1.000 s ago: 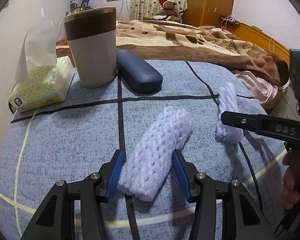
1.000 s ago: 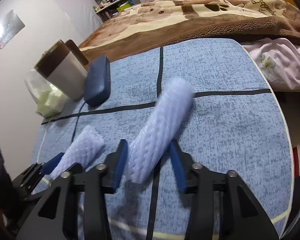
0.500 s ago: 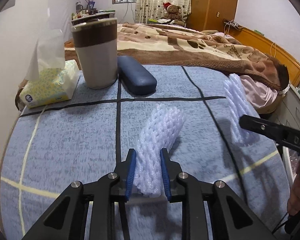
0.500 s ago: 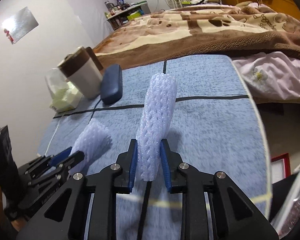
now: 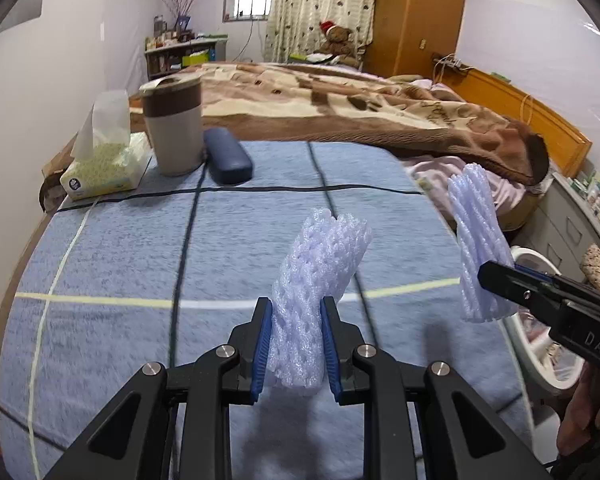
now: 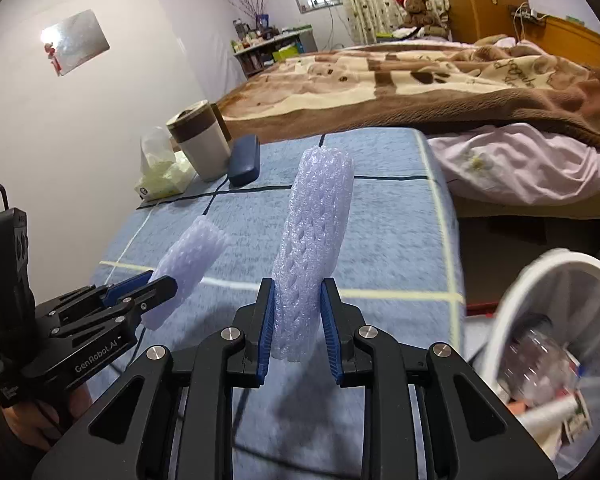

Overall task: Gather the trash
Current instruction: 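Carry both foam nets over the white wastebasket with both tools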

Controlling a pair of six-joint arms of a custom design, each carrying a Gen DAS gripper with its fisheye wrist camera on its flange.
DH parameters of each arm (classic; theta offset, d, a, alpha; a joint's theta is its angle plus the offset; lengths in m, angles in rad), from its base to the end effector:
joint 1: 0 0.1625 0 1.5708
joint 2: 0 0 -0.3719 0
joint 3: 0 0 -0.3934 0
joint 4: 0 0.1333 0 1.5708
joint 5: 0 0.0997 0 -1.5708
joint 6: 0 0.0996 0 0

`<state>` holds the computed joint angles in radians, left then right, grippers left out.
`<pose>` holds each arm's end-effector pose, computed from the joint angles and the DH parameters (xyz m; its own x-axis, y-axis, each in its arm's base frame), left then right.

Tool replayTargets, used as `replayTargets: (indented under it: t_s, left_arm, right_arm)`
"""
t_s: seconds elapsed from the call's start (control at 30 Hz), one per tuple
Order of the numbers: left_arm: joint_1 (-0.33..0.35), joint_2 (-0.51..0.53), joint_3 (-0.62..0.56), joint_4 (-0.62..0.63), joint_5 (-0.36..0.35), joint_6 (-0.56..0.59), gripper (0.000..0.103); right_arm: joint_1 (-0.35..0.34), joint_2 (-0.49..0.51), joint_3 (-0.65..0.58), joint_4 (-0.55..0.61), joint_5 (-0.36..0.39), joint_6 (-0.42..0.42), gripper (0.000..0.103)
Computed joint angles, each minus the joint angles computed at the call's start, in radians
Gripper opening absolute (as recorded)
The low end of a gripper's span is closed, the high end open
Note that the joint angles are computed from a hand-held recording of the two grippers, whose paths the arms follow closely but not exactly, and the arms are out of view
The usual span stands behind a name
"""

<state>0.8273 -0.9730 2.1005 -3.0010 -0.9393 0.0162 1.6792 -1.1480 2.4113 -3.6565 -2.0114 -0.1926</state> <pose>-0.1951 -0.4960 0.0675 -0.7027 0.4281 -0.5683 0.6576 0.6958 -0.2889 0.1342 -0.3933 0.1385 -0.9017 0.0794 0.4251 -0.2508 0.7047 -0.6637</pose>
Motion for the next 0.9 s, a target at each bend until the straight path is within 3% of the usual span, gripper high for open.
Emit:
replayTargets:
  t_s: [0.4,0.9]
  left_arm:
    - [-0.145,-0.030,0.140,-0.069,-0.027,-0.083,0.025]
    - [-0.236,0.075,0.125,-0.076,-0.120,-0.086,0.025]
  right_arm:
    - [-0.030,-0.088,0.171,-0.153,0.009,0.004,0.023]
    - [-0.145,-0.174,0.305,-0.280,0.027,0.038,0.023]
